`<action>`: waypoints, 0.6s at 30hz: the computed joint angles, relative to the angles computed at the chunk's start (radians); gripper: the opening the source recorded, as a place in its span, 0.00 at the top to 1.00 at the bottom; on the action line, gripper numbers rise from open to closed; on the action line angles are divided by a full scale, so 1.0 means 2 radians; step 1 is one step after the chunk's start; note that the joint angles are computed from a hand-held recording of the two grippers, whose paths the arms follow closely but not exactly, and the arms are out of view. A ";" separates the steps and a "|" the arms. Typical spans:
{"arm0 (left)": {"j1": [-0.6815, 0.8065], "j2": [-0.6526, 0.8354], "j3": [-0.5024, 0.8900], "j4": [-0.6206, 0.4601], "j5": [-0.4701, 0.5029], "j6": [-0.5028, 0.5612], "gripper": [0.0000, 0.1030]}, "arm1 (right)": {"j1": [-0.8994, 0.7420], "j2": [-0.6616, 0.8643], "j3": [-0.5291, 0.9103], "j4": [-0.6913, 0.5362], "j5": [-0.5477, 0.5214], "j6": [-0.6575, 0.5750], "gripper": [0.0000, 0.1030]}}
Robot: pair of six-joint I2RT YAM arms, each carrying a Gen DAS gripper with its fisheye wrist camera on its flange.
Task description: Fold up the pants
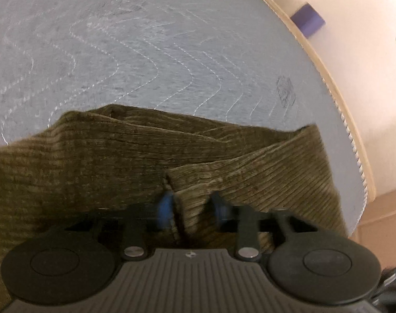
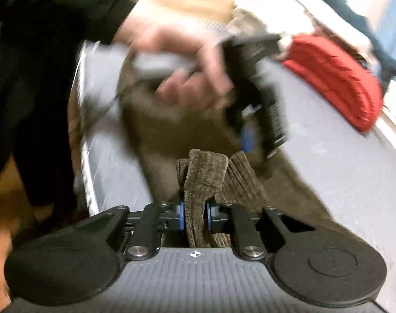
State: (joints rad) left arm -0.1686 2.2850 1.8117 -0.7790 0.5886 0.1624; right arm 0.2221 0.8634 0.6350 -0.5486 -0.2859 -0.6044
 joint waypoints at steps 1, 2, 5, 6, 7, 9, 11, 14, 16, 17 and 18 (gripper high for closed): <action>0.003 -0.005 0.001 0.000 0.009 0.004 0.78 | -0.021 -0.007 0.008 -0.004 -0.025 0.009 0.85; 0.007 -0.018 -0.005 0.009 0.016 0.001 0.80 | -0.039 -0.014 0.012 -0.002 -0.051 0.020 0.85; 0.025 -0.069 -0.037 0.064 0.042 -0.008 0.81 | -0.060 -0.024 0.011 0.000 -0.092 0.027 0.85; 0.032 -0.082 -0.046 0.078 0.050 -0.010 0.81 | -0.053 -0.025 0.005 0.005 -0.089 0.023 0.85; 0.032 -0.097 -0.065 0.105 0.034 -0.008 0.81 | -0.034 -0.027 -0.004 0.011 -0.074 0.022 0.84; 0.025 -0.110 -0.097 0.151 -0.020 -0.007 0.81 | 0.005 -0.019 -0.016 0.015 -0.045 0.026 0.74; 0.021 -0.090 -0.087 0.147 -0.053 -0.008 0.74 | 0.028 0.013 -0.006 -0.032 -0.060 -0.008 0.72; 0.018 -0.085 -0.087 0.150 -0.099 -0.006 0.66 | 0.058 -0.001 -0.017 -0.045 -0.031 -0.036 0.59; 0.023 -0.113 -0.119 0.195 -0.100 -0.016 0.60 | 0.026 0.005 -0.004 -0.048 -0.044 -0.023 0.59; 0.028 -0.121 -0.124 0.200 -0.083 -0.020 0.60 | 0.009 0.007 0.002 -0.044 -0.047 -0.007 0.58; 0.032 -0.126 -0.125 0.196 -0.059 -0.019 0.60 | -0.011 0.009 0.006 -0.037 -0.048 0.012 0.58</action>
State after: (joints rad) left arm -0.1052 2.0339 1.5627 -0.3879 0.4714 0.1242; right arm 0.1999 0.8819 0.6479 -0.6216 -0.3825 -0.5808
